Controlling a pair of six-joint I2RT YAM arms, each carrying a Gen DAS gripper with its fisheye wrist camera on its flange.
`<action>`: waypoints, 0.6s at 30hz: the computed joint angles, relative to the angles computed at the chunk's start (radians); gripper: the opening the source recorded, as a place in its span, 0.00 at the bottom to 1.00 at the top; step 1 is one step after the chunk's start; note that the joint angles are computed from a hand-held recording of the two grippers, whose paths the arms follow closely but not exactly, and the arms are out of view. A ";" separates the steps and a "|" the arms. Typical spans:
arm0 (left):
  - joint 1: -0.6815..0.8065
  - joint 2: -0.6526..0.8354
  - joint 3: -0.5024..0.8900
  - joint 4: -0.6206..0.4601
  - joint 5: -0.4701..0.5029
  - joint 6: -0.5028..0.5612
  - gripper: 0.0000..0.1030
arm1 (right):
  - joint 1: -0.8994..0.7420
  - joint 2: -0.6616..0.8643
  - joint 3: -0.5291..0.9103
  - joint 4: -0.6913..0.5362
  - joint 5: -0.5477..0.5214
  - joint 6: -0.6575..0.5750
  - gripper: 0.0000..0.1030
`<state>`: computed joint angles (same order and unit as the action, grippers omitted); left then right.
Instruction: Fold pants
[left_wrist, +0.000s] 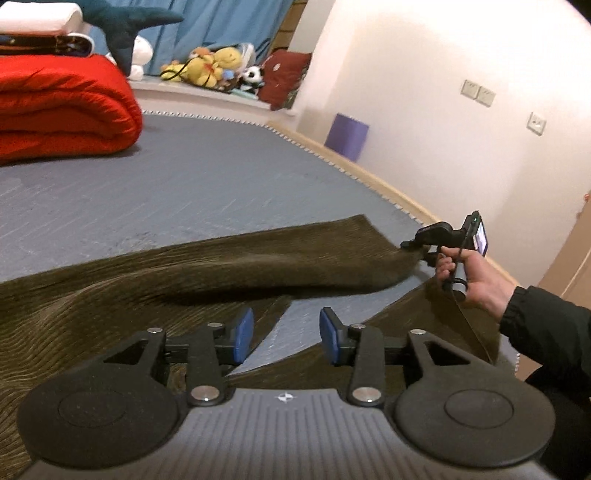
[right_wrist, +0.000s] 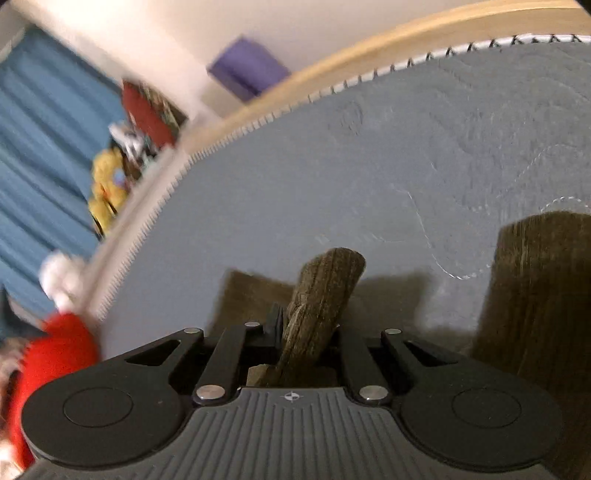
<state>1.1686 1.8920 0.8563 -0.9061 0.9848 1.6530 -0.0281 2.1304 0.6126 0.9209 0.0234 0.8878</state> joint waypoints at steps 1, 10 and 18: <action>-0.009 -0.013 -0.018 0.052 -0.004 -0.041 0.43 | 0.010 0.014 0.020 -0.021 0.014 -0.032 0.14; -0.191 -0.082 -0.337 0.821 -0.164 -0.448 0.43 | 0.042 0.005 0.065 -0.080 0.045 -0.115 0.19; -0.417 0.053 -0.442 1.322 -0.387 -0.686 0.51 | 0.159 -0.120 0.106 -0.454 0.201 -0.117 0.58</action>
<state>0.7519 1.9447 0.4140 0.4157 0.5975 0.9670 0.1314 2.0108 0.7190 0.4671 0.2248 0.7706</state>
